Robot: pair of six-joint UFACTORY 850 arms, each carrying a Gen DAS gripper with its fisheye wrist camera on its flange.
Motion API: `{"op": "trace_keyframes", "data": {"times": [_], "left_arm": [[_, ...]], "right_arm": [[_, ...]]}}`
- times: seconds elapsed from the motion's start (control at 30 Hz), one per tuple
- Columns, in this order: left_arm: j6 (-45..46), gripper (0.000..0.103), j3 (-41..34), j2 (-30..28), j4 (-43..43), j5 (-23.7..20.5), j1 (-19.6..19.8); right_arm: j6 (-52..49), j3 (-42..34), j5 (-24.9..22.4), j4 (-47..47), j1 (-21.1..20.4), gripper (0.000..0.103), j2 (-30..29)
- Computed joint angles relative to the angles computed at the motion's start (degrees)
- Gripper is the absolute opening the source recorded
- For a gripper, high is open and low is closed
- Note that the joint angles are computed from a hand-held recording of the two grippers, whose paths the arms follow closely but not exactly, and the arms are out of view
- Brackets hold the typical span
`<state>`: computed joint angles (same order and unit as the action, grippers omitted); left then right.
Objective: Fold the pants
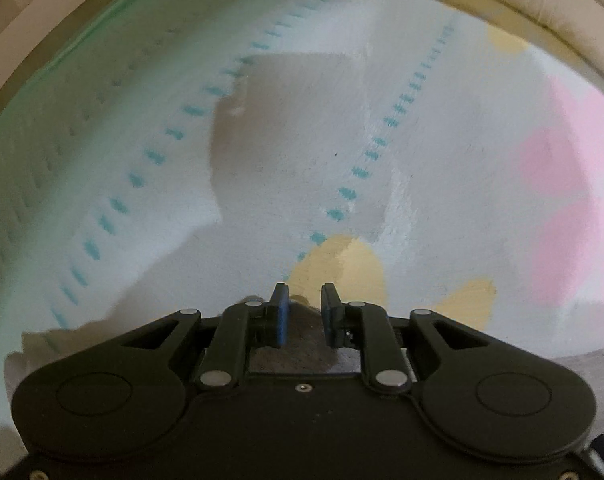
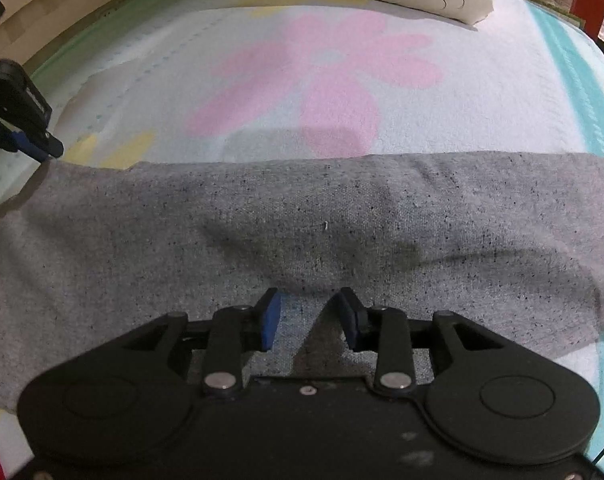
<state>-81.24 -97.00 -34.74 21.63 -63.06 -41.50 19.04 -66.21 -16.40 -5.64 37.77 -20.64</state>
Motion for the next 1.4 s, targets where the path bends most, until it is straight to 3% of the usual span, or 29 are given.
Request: {"op": "trace_keyframes", "data": {"times": [0.17,0.43,0.47,0.5,0.53,0.7,0.97,1.1,1.27,1.4], "left_arm": [[7.1,0.039,-1.6,-1.5,-2.8,-1.3,0.5],[13.8,0.040,-1.4,-2.0,-6.9,-2.6,0.7],[13.6,0.032,-1.0,-1.7,-7.6,-2.4,0.8],[13.0,0.015,-0.5,-1.3,-8.2,-2.0,0.8],[11.4,0.011,0.4,-0.5,-8.1,-1.1,0.7],[-6.0,0.008,3.0,2.2,4.1,-0.1,-2.3],[-16.7,0.008,5.1,0.8,8.7,1.3,-3.3],[-11.3,0.021,2.1,-0.5,8.6,-2.3,-3.8],[-14.4,0.025,6.5,5.9,11.2,-3.5,-6.9],[-15.9,0.026,10.8,9.8,8.3,-5.8,-10.5]], "right_arm": [[-6.7,0.7,1.0,8.1,-1.2,0.037,0.4],[-14.1,1.1,1.5,14.8,-3.1,0.038,0.4],[-14.1,1.1,1.4,15.0,-3.1,0.038,0.5],[-14.9,1.1,1.4,15.8,-3.3,0.038,0.6],[-14.9,1.1,1.6,16.0,-3.2,0.038,0.4],[-18.2,1.3,1.7,19.8,-3.7,0.038,0.5],[-20.4,1.8,2.5,21.9,-4.0,0.038,0.7],[-22.3,2.5,3.7,23.7,-3.9,0.038,0.7],[-25.2,2.9,3.7,27.3,-4.3,0.038,1.1],[-25.8,3.1,3.5,27.9,-4.4,0.038,1.3]]}}
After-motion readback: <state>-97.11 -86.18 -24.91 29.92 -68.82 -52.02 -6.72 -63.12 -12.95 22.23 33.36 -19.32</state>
